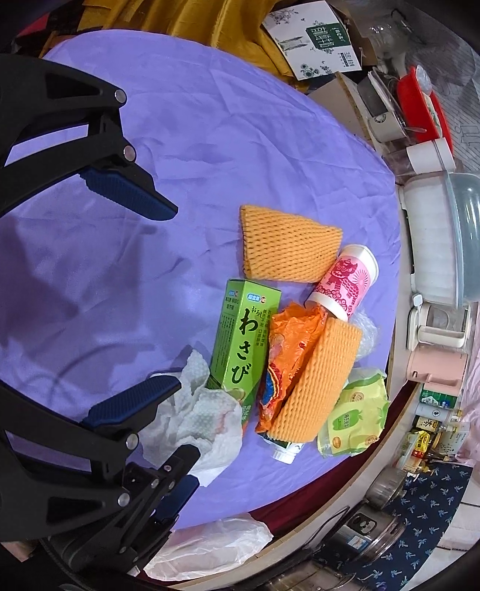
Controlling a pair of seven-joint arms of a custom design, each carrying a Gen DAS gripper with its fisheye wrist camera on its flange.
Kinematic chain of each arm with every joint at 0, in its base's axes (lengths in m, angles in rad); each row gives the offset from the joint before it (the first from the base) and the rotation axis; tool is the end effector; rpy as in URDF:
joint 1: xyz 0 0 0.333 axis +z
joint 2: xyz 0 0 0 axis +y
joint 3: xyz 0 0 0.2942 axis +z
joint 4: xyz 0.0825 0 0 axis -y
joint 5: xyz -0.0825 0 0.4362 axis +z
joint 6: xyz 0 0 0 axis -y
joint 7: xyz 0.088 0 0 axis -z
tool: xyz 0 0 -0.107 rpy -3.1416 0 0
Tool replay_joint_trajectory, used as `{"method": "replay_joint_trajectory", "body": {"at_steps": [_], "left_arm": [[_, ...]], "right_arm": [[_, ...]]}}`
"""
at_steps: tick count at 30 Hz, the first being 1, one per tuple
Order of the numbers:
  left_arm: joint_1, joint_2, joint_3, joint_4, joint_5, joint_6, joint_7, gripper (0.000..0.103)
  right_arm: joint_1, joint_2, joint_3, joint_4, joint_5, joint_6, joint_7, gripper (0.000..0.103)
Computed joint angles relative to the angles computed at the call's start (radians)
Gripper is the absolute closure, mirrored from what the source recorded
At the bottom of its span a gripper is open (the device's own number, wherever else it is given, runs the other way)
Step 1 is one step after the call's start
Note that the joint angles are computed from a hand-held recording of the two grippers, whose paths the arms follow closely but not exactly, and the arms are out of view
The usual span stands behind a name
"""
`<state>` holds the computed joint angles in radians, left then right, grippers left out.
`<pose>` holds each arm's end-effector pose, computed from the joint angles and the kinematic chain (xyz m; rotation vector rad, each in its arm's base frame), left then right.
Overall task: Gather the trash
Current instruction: 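Move the right tool back to the table and grasp a white tissue, then grasp a second white tissue with the left tool while the right holds its tissue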
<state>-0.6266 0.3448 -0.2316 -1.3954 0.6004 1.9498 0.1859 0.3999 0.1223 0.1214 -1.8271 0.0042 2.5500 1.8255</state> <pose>0.5234 -0.5111 0.5177 -2.2318 1.5046 -0.5072 0.5968 0.3393 0.4924 -2.0326 1.5652 -0.2867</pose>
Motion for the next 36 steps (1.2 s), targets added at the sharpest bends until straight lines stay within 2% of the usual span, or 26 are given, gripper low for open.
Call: {"method": "replay_joint_trajectory", "body": {"at_steps": [4,7,14,20,25,29,32,34,35,36], "left_arm": [[0.003,0.012,-0.001,0.005,-0.011,0.017,0.012,0.021],[0.0,0.031,0.0,0.024,-0.02,0.021,0.029,0.021],[-0.027,0.099,0.009,0.107,-0.039,0.03,0.084,0.021],[-0.058,0.176,0.025,0.203,-0.062,0.036,0.121,0.016],[-0.068,0.242,0.039,0.28,-0.112,0.054,0.142,0.016],[-0.088,0.295,0.058,0.351,-0.126,0.037,0.164,0.016],[-0.101,0.321,0.07,0.387,-0.13,0.029,0.179,0.024],[-0.103,0.342,0.069,0.417,-0.145,0.021,0.205,0.037],[-0.107,0.348,0.072,0.425,-0.149,0.016,0.213,0.039],[-0.112,0.354,0.076,0.436,-0.15,0.008,0.217,0.045]], "right_arm": [[-0.008,0.003,0.001,-0.002,0.037,-0.001,-0.023,0.088],[-0.01,-0.006,-0.004,-0.011,0.028,0.008,-0.012,0.096],[-0.033,-0.051,-0.025,-0.047,-0.01,0.045,0.056,0.097],[-0.062,-0.099,-0.037,-0.088,-0.047,0.068,0.104,0.097],[-0.08,-0.129,-0.039,-0.119,-0.041,0.076,0.108,0.097],[-0.089,-0.149,-0.038,-0.147,-0.03,0.078,0.102,0.097],[-0.093,-0.162,-0.038,-0.165,-0.024,0.079,0.098,0.097],[-0.096,-0.166,-0.039,-0.172,-0.02,0.078,0.097,0.097],[-0.097,-0.167,-0.038,-0.173,-0.019,0.077,0.097,0.097],[-0.098,-0.168,-0.038,-0.176,-0.017,0.077,0.097,0.097]]}}
